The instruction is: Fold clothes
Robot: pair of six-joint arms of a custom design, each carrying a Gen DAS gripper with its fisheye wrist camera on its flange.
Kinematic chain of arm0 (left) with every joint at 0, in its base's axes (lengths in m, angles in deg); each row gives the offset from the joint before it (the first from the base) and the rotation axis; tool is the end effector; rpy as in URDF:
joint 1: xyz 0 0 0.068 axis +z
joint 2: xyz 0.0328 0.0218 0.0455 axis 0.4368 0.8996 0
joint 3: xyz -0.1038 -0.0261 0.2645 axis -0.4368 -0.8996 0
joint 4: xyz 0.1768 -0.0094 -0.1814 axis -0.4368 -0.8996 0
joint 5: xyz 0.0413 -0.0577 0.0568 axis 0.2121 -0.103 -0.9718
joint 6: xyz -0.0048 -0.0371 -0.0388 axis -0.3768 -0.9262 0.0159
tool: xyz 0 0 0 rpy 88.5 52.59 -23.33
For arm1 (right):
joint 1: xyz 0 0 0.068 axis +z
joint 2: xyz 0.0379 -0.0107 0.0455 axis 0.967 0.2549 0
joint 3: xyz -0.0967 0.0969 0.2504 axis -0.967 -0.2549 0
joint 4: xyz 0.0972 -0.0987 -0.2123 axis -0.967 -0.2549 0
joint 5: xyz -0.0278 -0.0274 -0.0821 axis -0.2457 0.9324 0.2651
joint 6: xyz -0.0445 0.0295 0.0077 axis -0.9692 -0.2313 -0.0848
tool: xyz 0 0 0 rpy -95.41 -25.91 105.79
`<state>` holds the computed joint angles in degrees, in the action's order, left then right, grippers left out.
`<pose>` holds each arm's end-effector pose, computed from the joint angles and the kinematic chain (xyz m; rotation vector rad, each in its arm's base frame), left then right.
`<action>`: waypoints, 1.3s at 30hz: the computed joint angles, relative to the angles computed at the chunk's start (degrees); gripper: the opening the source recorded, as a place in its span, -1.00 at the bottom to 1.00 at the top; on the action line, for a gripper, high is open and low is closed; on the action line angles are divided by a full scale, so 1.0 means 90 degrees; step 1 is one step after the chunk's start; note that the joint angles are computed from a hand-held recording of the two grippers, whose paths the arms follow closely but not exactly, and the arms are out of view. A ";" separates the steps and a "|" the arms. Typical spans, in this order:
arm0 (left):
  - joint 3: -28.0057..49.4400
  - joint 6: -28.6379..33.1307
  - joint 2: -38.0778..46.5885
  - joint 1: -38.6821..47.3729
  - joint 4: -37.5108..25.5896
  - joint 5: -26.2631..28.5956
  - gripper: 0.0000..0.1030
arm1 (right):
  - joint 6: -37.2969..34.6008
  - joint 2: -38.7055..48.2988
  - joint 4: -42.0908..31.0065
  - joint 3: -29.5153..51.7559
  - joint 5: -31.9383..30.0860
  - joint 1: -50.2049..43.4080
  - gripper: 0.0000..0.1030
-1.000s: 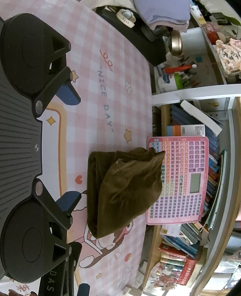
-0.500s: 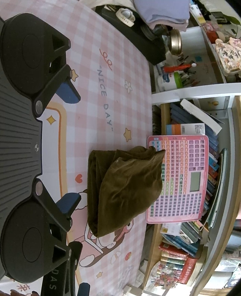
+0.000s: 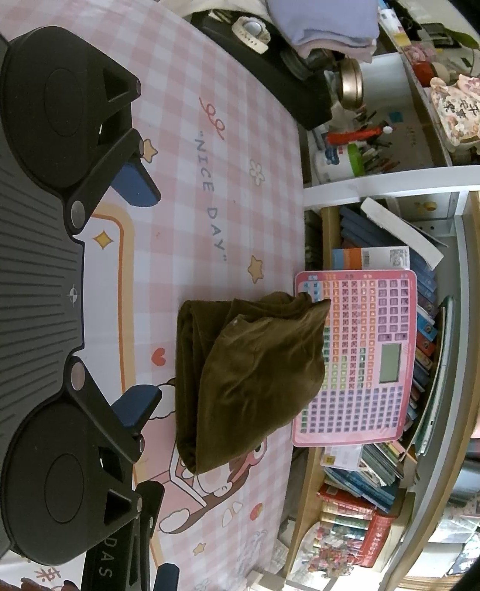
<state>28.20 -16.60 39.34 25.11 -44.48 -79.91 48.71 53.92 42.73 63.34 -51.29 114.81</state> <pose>0.3305 -0.0084 0.0874 0.2154 2.2891 -0.0675 0.2963 0.2194 0.0838 0.2014 2.2925 -0.0619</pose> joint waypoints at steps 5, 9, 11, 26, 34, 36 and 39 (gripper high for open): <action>0.0008 0.0010 0.0004 0.0007 -0.0019 -0.0001 1.00 | -0.0002 0.0020 -0.0029 0.0035 -0.0024 -0.0014 1.00; 0.0001 0.0010 0.0001 0.0010 -0.0023 -0.0005 1.00 | -0.0010 0.0030 -0.0041 0.0056 -0.0031 -0.0019 1.00; 0.0002 0.0008 -0.0001 0.0008 -0.0029 -0.0014 1.00 | -0.0013 0.0030 -0.0050 0.0061 -0.0038 -0.0022 1.00; 0.0024 -0.0002 0.0015 -0.0001 -0.0086 -0.0057 1.00 | -0.0010 0.0030 -0.0070 0.0066 -0.0072 -0.0032 1.00; 0.0036 -0.0016 0.0008 -0.0012 -0.0141 -0.0076 1.00 | 0.0000 0.0034 -0.0114 0.0083 -0.0094 -0.0036 1.00; 0.0051 -0.0014 0.0007 -0.0010 -0.0161 -0.0077 1.00 | -0.0008 0.0036 -0.0114 0.0086 -0.0100 -0.0042 1.00; 0.0058 -0.0018 0.0018 -0.0013 -0.0161 -0.0080 1.00 | 0.0001 0.0039 -0.0122 0.0092 -0.0094 -0.0037 1.00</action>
<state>28.72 -16.76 39.50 24.99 -45.93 -80.63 48.73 54.27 41.63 64.17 -52.14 114.48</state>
